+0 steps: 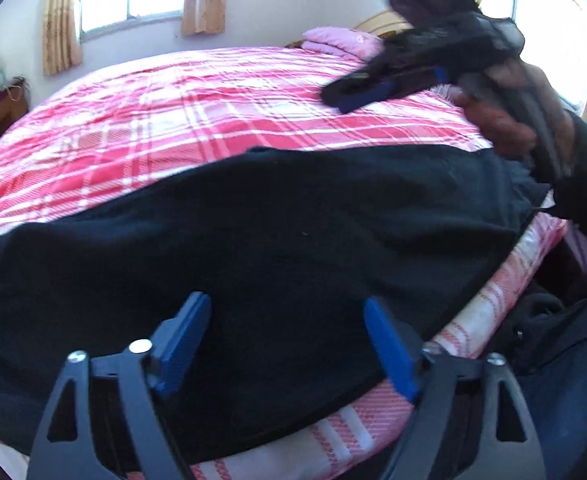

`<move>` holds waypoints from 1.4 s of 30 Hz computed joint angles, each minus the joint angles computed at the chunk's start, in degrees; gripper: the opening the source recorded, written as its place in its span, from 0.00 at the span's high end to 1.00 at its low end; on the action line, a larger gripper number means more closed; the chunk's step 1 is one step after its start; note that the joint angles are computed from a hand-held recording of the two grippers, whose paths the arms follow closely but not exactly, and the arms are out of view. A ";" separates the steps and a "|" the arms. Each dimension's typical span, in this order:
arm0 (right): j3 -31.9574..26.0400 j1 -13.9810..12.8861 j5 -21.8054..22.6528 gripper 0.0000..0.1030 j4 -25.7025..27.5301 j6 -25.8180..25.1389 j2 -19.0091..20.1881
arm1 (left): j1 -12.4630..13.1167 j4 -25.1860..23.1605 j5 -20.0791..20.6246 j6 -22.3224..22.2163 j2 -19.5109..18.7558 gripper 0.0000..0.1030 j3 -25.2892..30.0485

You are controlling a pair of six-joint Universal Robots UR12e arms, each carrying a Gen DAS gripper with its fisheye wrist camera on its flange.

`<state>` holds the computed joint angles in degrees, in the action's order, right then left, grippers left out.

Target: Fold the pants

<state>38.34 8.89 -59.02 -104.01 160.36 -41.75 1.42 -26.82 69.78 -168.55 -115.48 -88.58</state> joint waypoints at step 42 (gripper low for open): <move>19.51 3.21 -2.94 0.58 -17.69 -13.92 -10.25 | 1.82 3.14 15.11 -11.42 1.41 0.11 -0.89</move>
<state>57.85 12.10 -61.97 -121.70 146.44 -52.01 3.24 -23.68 84.88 -179.97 -114.07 -89.47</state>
